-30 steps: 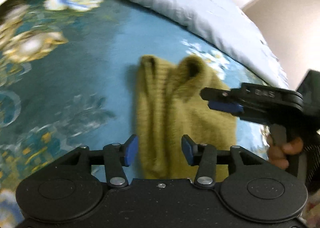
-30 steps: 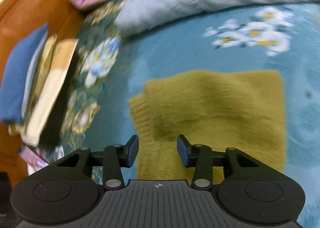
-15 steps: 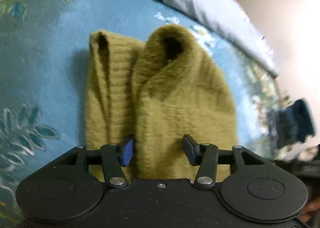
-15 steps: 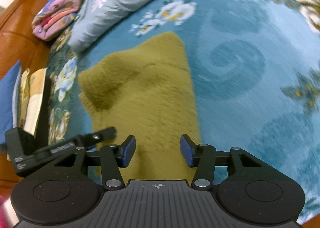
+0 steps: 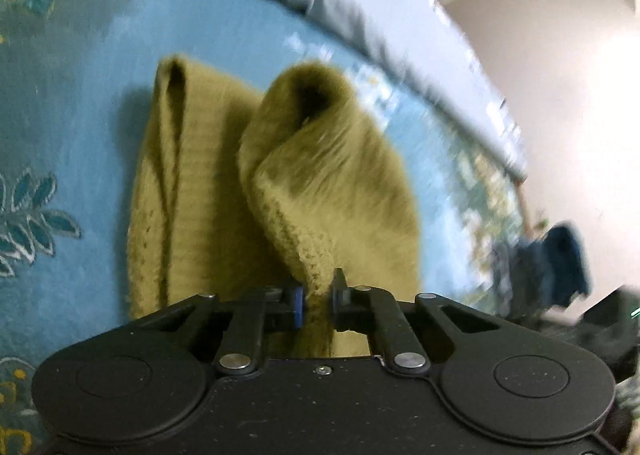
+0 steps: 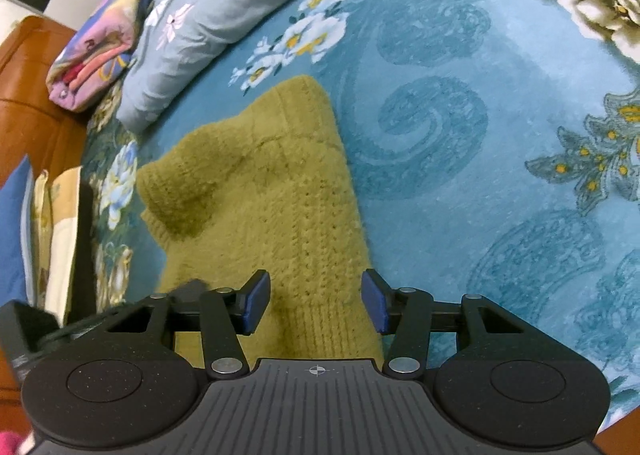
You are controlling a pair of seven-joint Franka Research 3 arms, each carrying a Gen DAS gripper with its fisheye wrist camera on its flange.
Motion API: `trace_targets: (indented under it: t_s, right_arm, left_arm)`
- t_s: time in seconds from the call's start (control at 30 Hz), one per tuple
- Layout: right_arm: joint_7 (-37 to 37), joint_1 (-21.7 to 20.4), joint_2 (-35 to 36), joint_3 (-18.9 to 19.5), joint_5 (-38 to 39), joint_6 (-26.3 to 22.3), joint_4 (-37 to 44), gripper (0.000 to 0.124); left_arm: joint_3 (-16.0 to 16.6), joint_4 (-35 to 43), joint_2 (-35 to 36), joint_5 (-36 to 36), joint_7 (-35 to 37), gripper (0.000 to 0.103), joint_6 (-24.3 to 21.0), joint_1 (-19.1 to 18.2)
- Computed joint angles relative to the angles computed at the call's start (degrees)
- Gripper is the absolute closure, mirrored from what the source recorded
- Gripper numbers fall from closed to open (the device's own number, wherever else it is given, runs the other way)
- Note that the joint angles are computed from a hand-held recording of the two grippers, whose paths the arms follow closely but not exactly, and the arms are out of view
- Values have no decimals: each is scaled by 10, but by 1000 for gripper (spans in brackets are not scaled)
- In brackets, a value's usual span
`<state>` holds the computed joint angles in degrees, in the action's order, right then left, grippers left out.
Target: Fold clothes
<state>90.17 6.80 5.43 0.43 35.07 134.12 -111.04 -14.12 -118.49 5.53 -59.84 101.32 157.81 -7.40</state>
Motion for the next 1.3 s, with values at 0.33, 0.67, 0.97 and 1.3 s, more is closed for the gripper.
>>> trace_targets:
  t_s: [0.33, 0.67, 0.97, 1.3]
  right_arm:
    - [-3, -2, 16, 1, 2, -17, 12, 77]
    - [-45, -5, 15, 4, 31, -48, -1, 54]
    - [-68, -7, 6, 3, 100, -53, -39, 49]
    - [-94, -10, 13, 5, 149, -61, -46, 51]
  left_arm:
    - [38, -67, -70, 125, -88, 95, -6, -9]
    - [40, -62, -46, 180, -121, 62, -13, -5]
    - [38, 78, 66, 321, -127, 24, -7, 37]
    - [-26, 186, 168, 303, -110, 22, -75, 114]
